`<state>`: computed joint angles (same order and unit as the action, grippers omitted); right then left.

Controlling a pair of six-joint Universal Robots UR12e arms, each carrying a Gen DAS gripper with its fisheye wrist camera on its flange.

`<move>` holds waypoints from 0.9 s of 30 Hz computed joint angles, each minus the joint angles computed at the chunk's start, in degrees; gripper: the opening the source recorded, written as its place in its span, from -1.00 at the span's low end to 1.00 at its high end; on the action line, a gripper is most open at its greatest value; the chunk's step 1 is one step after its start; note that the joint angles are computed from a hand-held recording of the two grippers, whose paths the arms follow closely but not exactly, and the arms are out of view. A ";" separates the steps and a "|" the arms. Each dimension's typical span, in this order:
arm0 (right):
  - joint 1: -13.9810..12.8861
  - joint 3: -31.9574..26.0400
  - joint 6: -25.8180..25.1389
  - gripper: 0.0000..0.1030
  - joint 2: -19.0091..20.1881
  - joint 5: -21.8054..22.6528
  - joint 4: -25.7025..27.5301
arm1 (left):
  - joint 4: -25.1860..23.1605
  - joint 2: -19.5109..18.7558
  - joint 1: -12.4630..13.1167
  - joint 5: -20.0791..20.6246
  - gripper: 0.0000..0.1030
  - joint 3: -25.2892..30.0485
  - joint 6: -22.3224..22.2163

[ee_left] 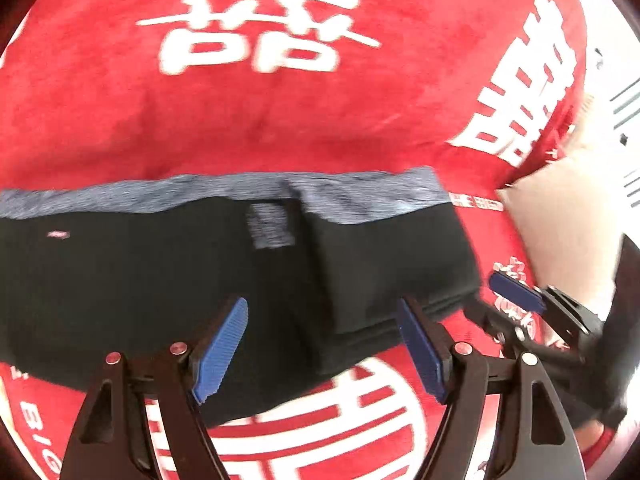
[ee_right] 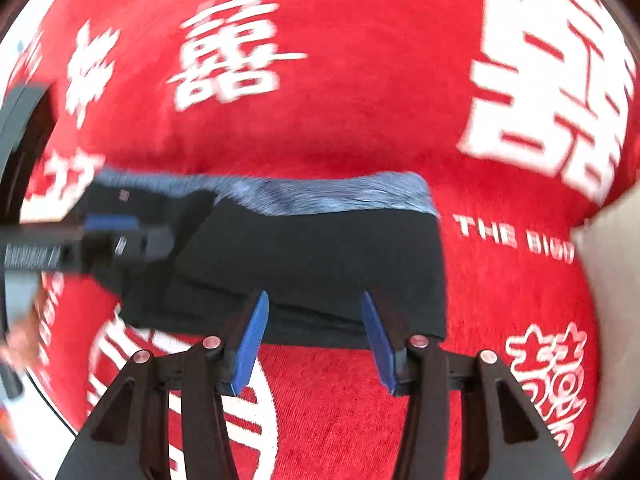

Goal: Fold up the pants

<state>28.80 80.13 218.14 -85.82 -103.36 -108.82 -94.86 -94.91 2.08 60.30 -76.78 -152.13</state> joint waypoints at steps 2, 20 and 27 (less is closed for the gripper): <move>-0.92 0.75 3.24 0.03 -0.87 1.33 0.12 | -2.45 -0.90 -1.19 -0.04 0.49 0.94 0.99; -4.59 6.01 8.28 0.01 -4.55 10.14 -0.45 | -2.74 2.08 -1.13 4.17 -0.90 -4.97 0.58; -5.34 5.47 7.34 0.04 -3.78 13.79 -2.20 | -0.36 2.06 -0.41 5.48 -0.89 -2.54 -3.03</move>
